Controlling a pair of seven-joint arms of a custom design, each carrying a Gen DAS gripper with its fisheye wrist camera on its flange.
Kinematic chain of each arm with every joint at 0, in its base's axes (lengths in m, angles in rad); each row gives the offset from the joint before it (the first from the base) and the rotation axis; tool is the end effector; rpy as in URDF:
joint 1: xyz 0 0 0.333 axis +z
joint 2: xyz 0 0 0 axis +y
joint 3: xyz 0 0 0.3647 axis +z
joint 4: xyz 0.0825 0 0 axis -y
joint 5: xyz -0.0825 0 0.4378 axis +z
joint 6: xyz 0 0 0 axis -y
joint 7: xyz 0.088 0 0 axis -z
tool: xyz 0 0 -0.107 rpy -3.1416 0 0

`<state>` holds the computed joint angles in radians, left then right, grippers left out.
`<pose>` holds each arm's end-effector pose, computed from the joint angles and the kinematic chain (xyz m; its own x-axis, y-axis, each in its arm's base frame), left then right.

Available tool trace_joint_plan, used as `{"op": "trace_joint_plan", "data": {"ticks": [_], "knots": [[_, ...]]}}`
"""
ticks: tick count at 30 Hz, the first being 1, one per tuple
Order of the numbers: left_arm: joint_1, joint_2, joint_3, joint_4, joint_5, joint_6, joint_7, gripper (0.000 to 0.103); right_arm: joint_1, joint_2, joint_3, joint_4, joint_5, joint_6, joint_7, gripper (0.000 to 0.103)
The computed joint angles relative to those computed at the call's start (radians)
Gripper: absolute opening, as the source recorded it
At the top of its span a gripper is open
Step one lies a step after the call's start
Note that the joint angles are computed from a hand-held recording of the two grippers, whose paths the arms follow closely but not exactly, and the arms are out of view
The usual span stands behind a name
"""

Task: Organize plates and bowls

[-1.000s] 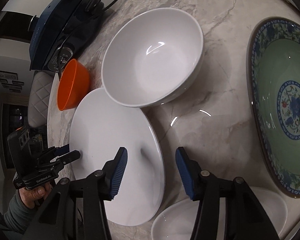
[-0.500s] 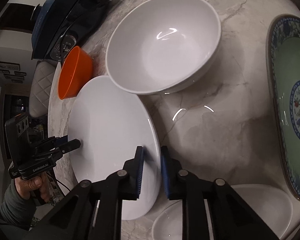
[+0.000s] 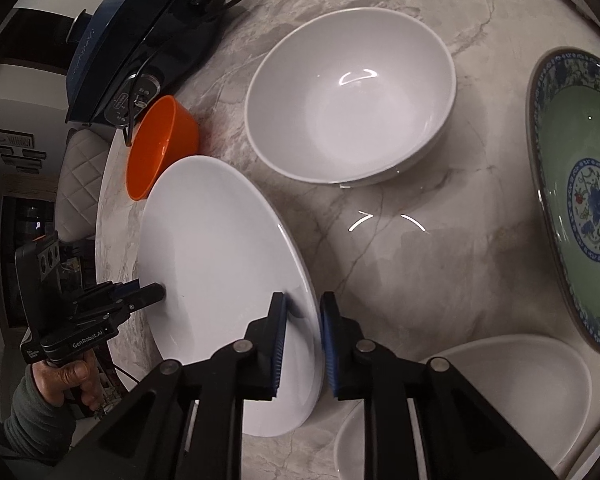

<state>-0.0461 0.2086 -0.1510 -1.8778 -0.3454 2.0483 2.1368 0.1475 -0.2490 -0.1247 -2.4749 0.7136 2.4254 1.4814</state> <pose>0.6476 -0.1431 0.4232 -0.5485 -0.7774 0.3080 -0.8329 0.5403 -0.1196 0.4955 0.0131 0.4179 -0.2998 -0.7893 -0.5359 -0.9114 0.4029 -0.0836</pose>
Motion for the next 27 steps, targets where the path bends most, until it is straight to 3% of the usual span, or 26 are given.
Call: {"op": "trace_joint_plan", "data": {"ticks": [7,15,22,27], "knots": [[0.013,-0.094,0.011,-0.065,-0.006,-0.031,0.026,0.024,0.020,-0.083,0.016,-0.052,-0.024,0.012,0.081,0.020],[0.037,-0.235,0.041,-0.207,-0.001,-0.079,0.095,0.024,0.094,-0.238,0.027,-0.188,-0.042,0.027,0.223,0.020],[0.052,-0.317,0.056,-0.345,0.060,-0.049,0.163,0.024,0.189,-0.342,0.042,-0.329,-0.036,0.088,0.384,0.021],[0.050,-0.327,0.057,-0.369,0.053,-0.030,0.212,0.024,0.245,-0.370,0.038,-0.374,-0.053,0.150,0.464,0.021]]}}
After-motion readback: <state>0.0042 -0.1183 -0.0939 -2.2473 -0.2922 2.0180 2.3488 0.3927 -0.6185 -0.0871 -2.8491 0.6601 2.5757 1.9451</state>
